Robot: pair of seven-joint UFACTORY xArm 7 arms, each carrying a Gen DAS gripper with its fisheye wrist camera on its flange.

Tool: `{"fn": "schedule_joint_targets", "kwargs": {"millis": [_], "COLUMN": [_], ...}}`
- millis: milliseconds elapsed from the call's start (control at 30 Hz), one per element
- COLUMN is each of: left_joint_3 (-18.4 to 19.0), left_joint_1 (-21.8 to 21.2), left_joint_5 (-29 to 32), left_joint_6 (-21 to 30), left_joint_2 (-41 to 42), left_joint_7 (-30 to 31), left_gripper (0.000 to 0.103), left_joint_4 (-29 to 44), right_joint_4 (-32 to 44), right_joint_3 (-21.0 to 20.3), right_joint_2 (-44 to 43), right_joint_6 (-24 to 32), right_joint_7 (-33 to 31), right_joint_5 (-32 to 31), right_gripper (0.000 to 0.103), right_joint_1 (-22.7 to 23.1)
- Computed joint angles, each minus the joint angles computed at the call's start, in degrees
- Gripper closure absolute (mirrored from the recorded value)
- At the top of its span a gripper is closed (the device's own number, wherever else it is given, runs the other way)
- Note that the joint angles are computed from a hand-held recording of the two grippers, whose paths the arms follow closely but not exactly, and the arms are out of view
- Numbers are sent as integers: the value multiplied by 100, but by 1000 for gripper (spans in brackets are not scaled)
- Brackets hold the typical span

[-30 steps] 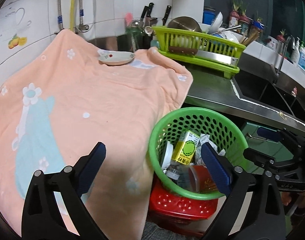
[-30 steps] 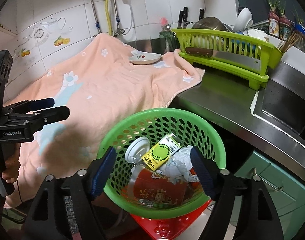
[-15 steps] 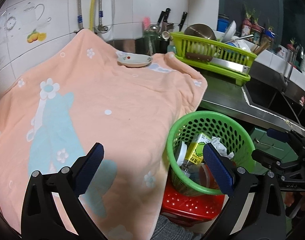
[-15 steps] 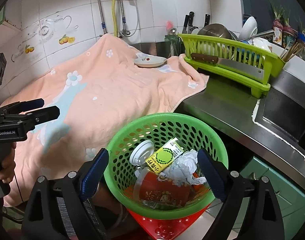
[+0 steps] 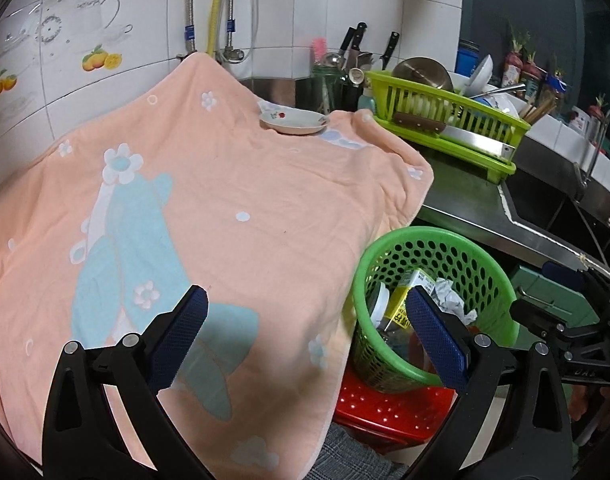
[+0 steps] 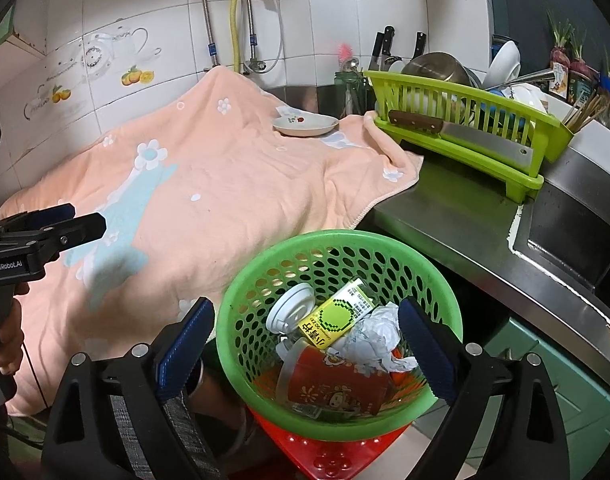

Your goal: Collect trash

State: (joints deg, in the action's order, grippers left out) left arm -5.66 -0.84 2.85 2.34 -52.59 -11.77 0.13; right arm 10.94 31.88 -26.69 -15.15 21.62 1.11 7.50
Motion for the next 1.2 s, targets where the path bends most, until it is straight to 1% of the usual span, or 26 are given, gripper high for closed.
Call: {"fn": "schedule_joint_targets", "kwargs": {"millis": [67,233,367,667,733,867,933,1000,1100,1200], "left_joint_3": [-34,-89,-199,-158,-160,-296,-391,-501,-569,-636], "left_joint_1": [8,42,129,186,200,310,374,447,487,540], "left_joint_5": [0,7,43,84,90,123,145,176,226,287], "left_joint_6": [16,92,166,233,225,201,190,176,132,127], "left_joint_2": [-21,-82,-213,-358,-385,-427,-470,-550,-643,-762], "left_joint_7": [-34,-133,-248,-385,-406,-536,-636,-759,-884,-979], "left_gripper": [5,5,5,5,5,5,5,5,5,5], "left_joint_4": [-17,-18,-43,-94,-102,-111,-123,-151,-190,-232], "right_joint_4": [-4,36,43,85,124,168,169,176,168,159], "right_joint_3": [-51,191,182,167,293,526,503,586,618,744], "right_joint_2": [16,-58,-81,-34,-52,-123,-136,-186,-250,-347], "right_joint_6": [-16,72,97,79,107,102,92,109,129,126], "right_joint_7": [-17,79,140,171,198,261,274,309,386,473], "right_joint_5": [-22,34,-30,-112,-81,-65,-93,-91,-114,-132], "right_gripper": [13,13,12,12,12,11,11,11,11,11], "right_joint_1": [26,-103,-123,-157,-253,-438,-434,-506,-541,-638]}}
